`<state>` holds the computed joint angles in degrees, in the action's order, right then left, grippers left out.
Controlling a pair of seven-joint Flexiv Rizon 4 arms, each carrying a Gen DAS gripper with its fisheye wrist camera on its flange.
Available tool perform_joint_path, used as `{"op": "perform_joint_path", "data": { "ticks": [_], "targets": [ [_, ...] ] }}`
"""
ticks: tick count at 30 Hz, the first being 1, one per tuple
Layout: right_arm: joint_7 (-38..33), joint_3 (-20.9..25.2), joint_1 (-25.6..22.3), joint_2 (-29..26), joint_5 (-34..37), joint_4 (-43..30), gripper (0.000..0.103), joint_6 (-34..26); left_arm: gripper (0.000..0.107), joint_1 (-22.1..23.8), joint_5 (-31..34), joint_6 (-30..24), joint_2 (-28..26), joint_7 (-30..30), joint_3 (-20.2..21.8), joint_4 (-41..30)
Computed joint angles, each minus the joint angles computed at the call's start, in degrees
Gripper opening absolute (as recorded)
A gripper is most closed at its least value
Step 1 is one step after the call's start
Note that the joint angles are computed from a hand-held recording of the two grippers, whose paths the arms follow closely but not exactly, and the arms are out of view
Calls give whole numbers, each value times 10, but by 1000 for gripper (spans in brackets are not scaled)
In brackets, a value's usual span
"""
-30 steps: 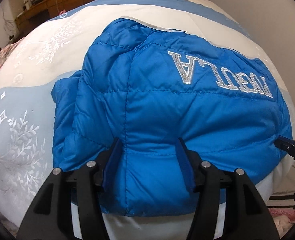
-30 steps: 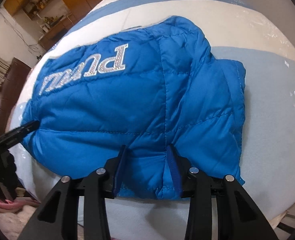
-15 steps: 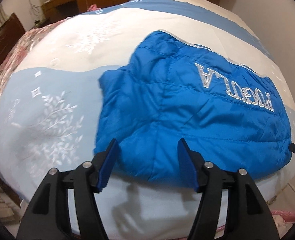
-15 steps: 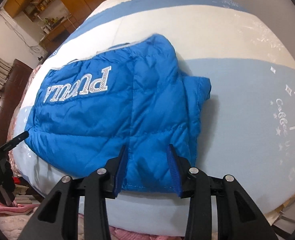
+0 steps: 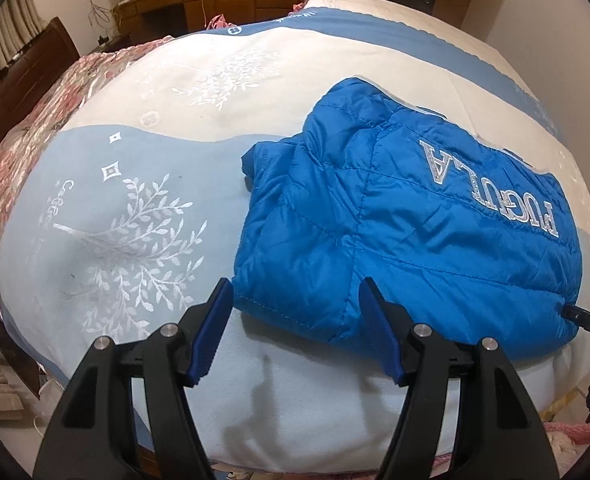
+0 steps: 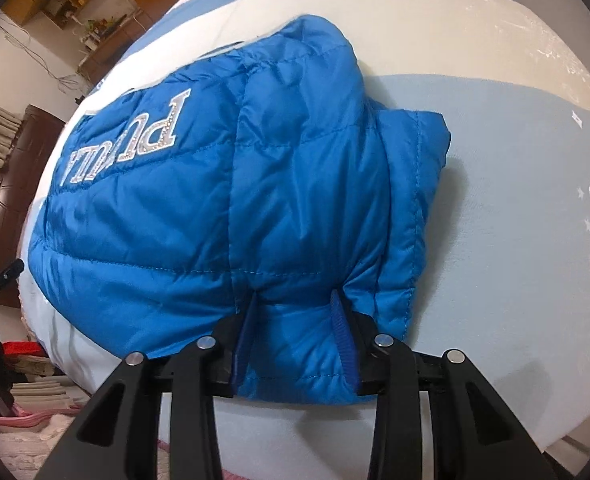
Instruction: Fold large clothes
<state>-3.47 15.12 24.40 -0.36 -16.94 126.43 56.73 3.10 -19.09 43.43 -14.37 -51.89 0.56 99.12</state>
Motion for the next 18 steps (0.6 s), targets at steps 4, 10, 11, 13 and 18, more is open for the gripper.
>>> {"op": "perform_joint_path", "data": {
  "ticks": [4, 10, 11, 13, 18],
  "targets": [
    [-4, -1, -3, 4, 19, 1, 37, 9, 69, 6, -7, 0, -5, 6, 0, -5],
    [-17, -1, -6, 5, 47, -1, 38, 16, 74, 15, -28, -14, -12, 18, -3, -10],
    [-22, -1, -6, 5, 51, -4, 38, 11, 74, 17, -34, -17, -14, 20, -4, -11],
    [-29, -1, -6, 5, 57, -6, 38, 6, 75, 19, -42, -23, -19, 22, -5, -13],
    [-25, -3, -7, 0, 61, -8, 39, 18, 78, 29, -66, -50, -38, 27, -9, -28]
  ]
}}
